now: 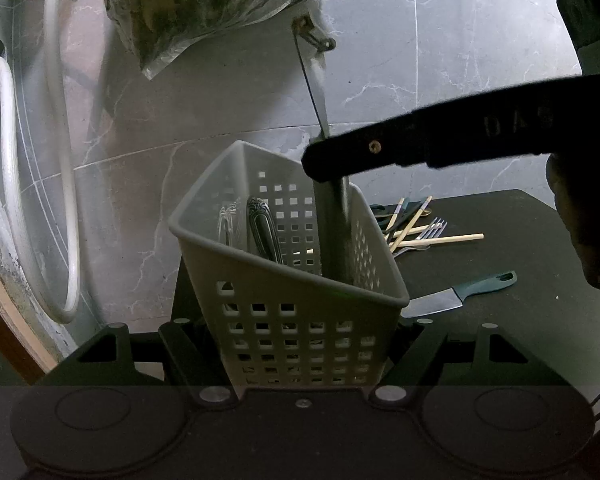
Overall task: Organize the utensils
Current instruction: 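Lower the peeler into the basket and open the right gripper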
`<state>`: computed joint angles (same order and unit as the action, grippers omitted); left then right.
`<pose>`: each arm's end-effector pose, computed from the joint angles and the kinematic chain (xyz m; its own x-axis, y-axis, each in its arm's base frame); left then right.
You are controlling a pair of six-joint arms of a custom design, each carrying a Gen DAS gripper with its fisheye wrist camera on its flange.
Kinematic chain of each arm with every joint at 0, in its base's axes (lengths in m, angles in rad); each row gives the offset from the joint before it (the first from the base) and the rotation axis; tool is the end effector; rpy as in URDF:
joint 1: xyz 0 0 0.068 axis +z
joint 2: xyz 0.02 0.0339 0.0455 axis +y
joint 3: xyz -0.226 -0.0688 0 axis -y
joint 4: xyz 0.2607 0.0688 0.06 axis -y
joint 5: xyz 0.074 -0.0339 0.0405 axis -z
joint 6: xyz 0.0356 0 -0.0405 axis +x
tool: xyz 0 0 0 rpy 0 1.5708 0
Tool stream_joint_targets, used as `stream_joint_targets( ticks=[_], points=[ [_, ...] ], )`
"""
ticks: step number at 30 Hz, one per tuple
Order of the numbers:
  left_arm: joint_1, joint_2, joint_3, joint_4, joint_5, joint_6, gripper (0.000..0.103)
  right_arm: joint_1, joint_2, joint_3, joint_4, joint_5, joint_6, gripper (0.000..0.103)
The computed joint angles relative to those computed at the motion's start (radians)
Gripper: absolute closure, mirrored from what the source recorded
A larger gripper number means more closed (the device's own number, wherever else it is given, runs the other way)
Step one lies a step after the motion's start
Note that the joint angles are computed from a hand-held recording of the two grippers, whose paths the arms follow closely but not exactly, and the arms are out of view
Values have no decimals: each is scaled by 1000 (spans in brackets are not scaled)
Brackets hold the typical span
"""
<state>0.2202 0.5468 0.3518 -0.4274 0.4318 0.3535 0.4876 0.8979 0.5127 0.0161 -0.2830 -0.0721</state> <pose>0.1796 0.0249 0.1774 -0.4875 0.2131 -0.8467 0.3221 0.9452 0.0524 0.2111 0.1232 0.2089 -0.2689 -0.2209 -0.9375 -0.7011 0.7122 0.0333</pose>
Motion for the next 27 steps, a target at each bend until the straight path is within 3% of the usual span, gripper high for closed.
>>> stream_joint_targets(
  ticks=[4,6,9,16,19,27],
  points=[
    [0,-1,0,0,0,-1,26,-2,12,10,-26,6,-7,82],
    [0,-2,-1,-1,0,0,26,-5,17,18,-42,3,-9,74],
    [1,2,1,1,1,0,26,-11,1,13,-46,-4,-8,71],
    [-2,-3,-3,2,-4,-2,26,-76,-136,-36,-93,-21,17,23],
    [-4,-10,-5,-2,-9,-5,26,-125,-230,-79,-125,33,35,5],
    [-5,-21,-2,-18,-20,-12,26,-310,-360,-141,-292,61,53,0]
  ],
)
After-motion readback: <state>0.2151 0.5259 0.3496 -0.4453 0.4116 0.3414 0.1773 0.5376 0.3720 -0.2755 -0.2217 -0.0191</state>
